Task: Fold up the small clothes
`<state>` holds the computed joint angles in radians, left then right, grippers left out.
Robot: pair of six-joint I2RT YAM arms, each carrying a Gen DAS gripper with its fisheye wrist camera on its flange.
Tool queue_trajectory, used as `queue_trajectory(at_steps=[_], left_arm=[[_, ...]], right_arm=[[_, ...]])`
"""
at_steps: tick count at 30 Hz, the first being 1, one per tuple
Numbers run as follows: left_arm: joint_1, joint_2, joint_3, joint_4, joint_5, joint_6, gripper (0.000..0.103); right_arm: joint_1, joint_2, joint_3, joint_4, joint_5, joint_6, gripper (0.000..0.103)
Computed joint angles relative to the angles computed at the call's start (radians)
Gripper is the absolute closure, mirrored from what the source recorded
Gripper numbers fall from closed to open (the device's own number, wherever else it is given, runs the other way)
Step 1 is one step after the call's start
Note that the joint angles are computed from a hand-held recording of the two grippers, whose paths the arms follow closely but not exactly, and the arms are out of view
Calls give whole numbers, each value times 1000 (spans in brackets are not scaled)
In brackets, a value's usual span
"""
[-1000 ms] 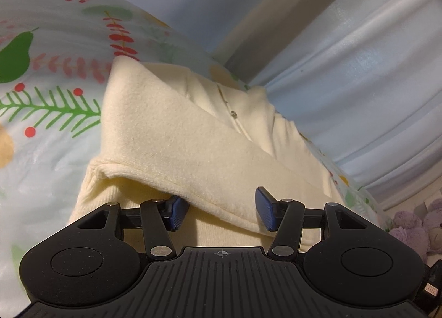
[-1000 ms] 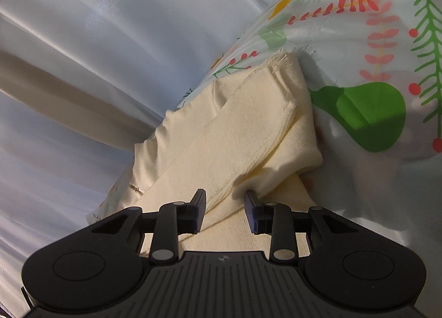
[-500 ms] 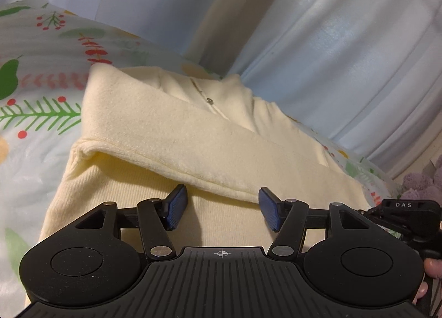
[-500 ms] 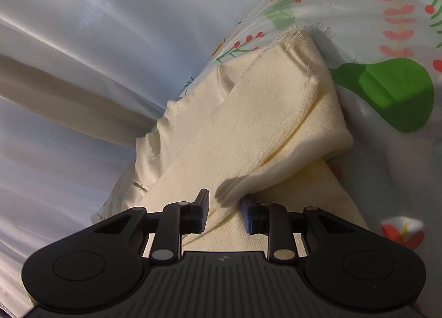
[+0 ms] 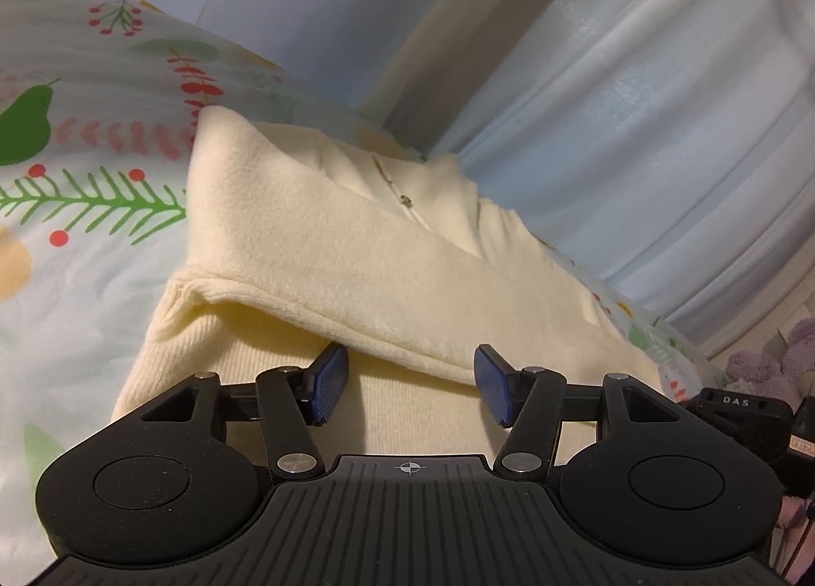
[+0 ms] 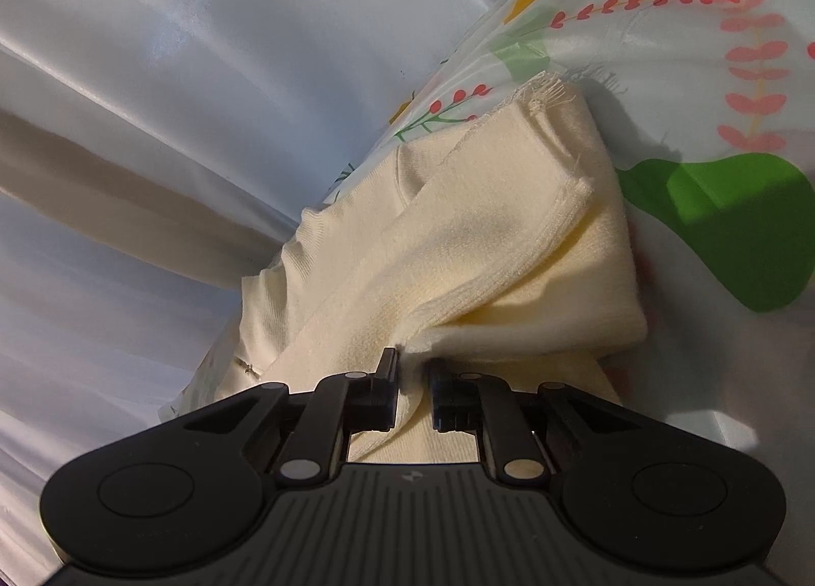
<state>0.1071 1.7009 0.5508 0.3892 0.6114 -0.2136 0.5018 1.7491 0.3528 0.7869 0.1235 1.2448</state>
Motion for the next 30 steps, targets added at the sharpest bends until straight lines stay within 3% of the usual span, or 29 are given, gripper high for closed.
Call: queue_trajectory(at_steps=[4,6,9,10,12,15,18,21,25,30], left_arm=[[17,11,37,-40,-20,-26,43],[16,20,70,-73,-43,-27,45],[6,20,110,-119,-107,-35,44],[12,18,126,-154,-98,-37,43],[23,-6,139,-219,-83,-27,27],[47,-105,110,-327,-69,81,22],[78,-244,67,-491,-95,241,21],[140,-378,12,-658,-111,406,21],[279,-514,-43,-863,-130,595,21],[502,-540,-27,-1111,-112,789,21]], right_arm=[[-7,-75,-66,-32,68,6,81],[-30,-89,-53,-88,56,-32,96],[-18,-84,-30,-117,93,-119,97],[-7,-92,-22,-142,107,-134,97],[14,-128,-18,-190,112,-155,89],[37,-218,-74,-179,18,-207,66],[114,-324,-92,-285,-63,-278,66],[289,-440,-111,-460,-43,-301,66],[546,-609,-138,-703,109,-141,66],[869,-809,-147,-1050,311,244,66]])
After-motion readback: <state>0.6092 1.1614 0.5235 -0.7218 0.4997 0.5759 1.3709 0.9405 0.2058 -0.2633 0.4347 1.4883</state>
